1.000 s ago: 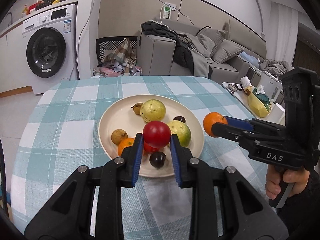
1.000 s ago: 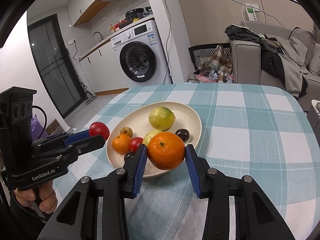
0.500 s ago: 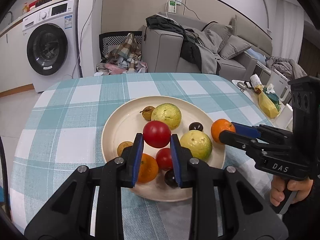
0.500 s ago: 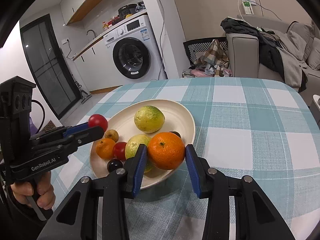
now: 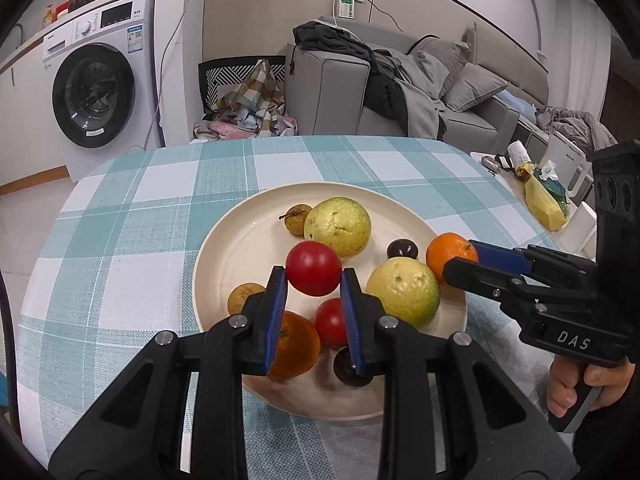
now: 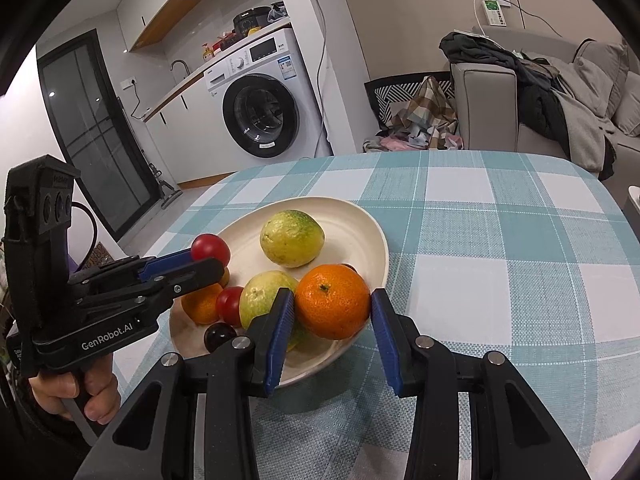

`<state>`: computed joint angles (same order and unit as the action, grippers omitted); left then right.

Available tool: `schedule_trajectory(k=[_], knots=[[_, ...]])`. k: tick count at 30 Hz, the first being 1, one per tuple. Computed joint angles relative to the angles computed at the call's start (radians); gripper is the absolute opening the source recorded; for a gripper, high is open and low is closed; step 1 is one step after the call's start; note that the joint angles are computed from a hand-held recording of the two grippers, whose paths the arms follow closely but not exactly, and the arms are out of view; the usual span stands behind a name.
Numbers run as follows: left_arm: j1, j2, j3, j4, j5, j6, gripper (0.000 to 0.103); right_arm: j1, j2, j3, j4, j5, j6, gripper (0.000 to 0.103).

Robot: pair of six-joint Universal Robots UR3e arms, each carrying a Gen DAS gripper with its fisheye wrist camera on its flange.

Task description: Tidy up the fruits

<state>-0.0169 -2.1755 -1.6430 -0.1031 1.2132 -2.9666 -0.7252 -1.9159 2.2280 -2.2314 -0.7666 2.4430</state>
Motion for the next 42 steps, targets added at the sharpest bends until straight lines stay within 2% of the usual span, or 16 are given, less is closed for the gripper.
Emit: schedule_trajectory(k=[16, 19, 24, 26, 29, 31, 32, 33, 34, 35, 37, 41, 42], knots=[[-0.004, 0.006, -0.015, 0.014, 0.008, -0.001, 0.024, 0.001, -0.005, 0.019, -0.036, -0.004, 0.017, 0.041], [-0.004, 0.006, -0.015, 0.014, 0.007, -0.002, 0.024, -0.005, -0.015, 0.023, -0.027, 0.0, 0.011, 0.043], [-0.004, 0.008, -0.016, 0.01, 0.011, 0.004, 0.024, -0.031, -0.05, 0.05, -0.046, 0.01, 0.015, 0.056], [0.002, 0.017, -0.042, 0.045, 0.006, 0.002, 0.024, -0.041, -0.064, 0.059, -0.047, 0.011, 0.013, 0.071], [0.016, 0.038, -0.078, 0.067, -0.007, 0.007, 0.025, -0.06, -0.089, 0.075, -0.049, 0.019, 0.011, 0.086], [0.026, 0.058, -0.109, 0.082, -0.01, 0.006, 0.038, -0.074, -0.116, 0.09, -0.044, 0.023, 0.001, 0.092], [0.032, 0.069, -0.13, 0.098, -0.015, 0.002, 0.042, -0.085, -0.133, 0.095, -0.027, 0.028, -0.011, 0.092], [0.04, 0.083, -0.157, 0.121, -0.023, -0.005, 0.049, -0.093, -0.146, 0.098, -0.009, 0.033, -0.021, 0.093], [0.043, 0.095, -0.175, 0.132, -0.022, -0.009, 0.059, -0.098, -0.157, 0.099, 0.01, 0.035, -0.031, 0.098], [0.047, 0.11, -0.196, 0.142, -0.018, -0.011, 0.063, -0.102, -0.167, 0.099, 0.025, 0.034, -0.04, 0.103], [0.057, 0.137, -0.248, 0.183, -0.021, -0.014, 0.078, -0.12, -0.201, 0.111, 0.049, 0.042, -0.062, 0.103], [0.075, 0.209, -0.37, 0.269, -0.022, -0.01, 0.095, -0.185, -0.313, 0.126, 0.204, 0.091, -0.173, 0.103], [0.079, 0.224, -0.395, 0.281, -0.02, -0.008, 0.103, -0.202, -0.341, 0.126, 0.254, 0.102, -0.207, 0.103]])
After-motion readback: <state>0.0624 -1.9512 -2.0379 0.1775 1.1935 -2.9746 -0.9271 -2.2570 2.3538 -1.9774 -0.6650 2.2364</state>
